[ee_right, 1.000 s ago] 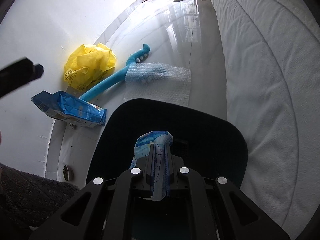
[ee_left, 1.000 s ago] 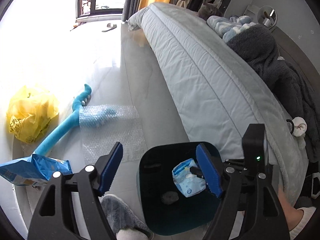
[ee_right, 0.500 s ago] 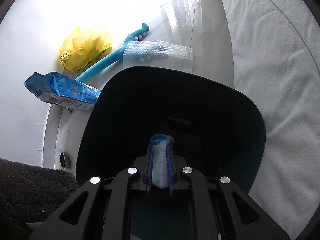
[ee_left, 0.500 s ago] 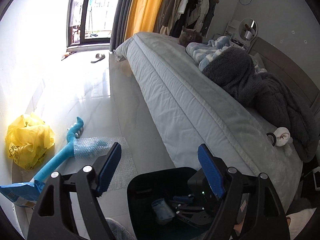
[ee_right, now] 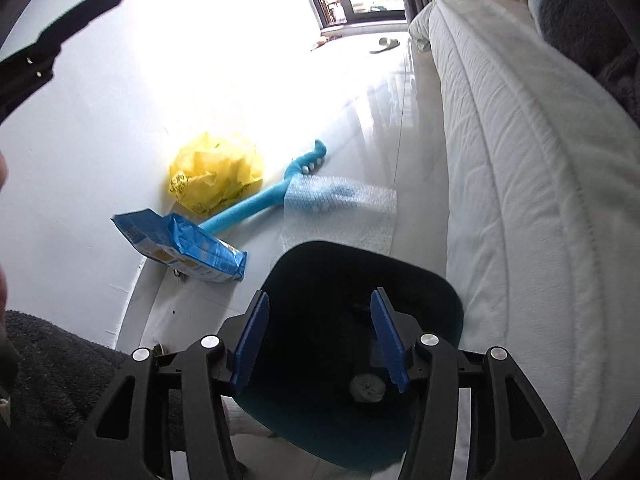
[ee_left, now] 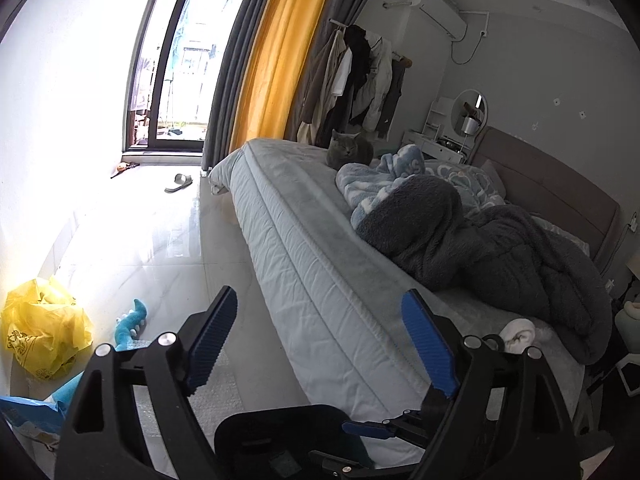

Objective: Collect trash
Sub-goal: 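Move both tools back over the bed toward the tissue ball and bubble wrap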

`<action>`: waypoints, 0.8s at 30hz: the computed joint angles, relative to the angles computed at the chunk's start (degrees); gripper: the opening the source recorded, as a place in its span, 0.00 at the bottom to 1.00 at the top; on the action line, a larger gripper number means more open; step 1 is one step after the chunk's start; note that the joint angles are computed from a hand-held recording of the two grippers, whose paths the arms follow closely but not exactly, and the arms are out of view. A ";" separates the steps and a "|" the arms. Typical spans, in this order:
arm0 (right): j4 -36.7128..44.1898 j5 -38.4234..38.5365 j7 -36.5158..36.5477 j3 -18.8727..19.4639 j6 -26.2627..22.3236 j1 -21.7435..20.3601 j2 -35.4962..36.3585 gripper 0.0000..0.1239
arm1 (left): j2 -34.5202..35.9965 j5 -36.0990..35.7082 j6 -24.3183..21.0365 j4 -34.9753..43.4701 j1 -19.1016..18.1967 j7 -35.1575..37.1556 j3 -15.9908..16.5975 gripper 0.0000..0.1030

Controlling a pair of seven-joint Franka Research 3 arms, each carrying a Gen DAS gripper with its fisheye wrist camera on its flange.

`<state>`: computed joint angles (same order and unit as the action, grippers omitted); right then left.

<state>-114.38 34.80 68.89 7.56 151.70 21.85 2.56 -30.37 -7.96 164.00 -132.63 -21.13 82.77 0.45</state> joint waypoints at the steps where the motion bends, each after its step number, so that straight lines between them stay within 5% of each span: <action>1: -0.88 0.68 -0.82 -0.08 1.18 -0.13 -1.08 0.46 | 0.05 0.05 0.48 0.02 0.00 -0.19 -0.36 0.85; 11: -8.60 0.33 -3.40 -2.93 8.62 -1.58 -10.04 0.52 | 3.07 -0.33 3.58 2.24 -2.82 -2.55 -2.33 0.87; 24: -18.46 -4.89 -1.49 -6.87 13.35 -5.69 -19.67 0.65 | 9.27 -6.65 5.77 6.81 -11.62 1.22 -1.08 0.90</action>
<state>-132.84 29.91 67.40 0.69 165.05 16.16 -17.11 -21.10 -14.61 169.77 -125.82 -32.74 83.99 -0.63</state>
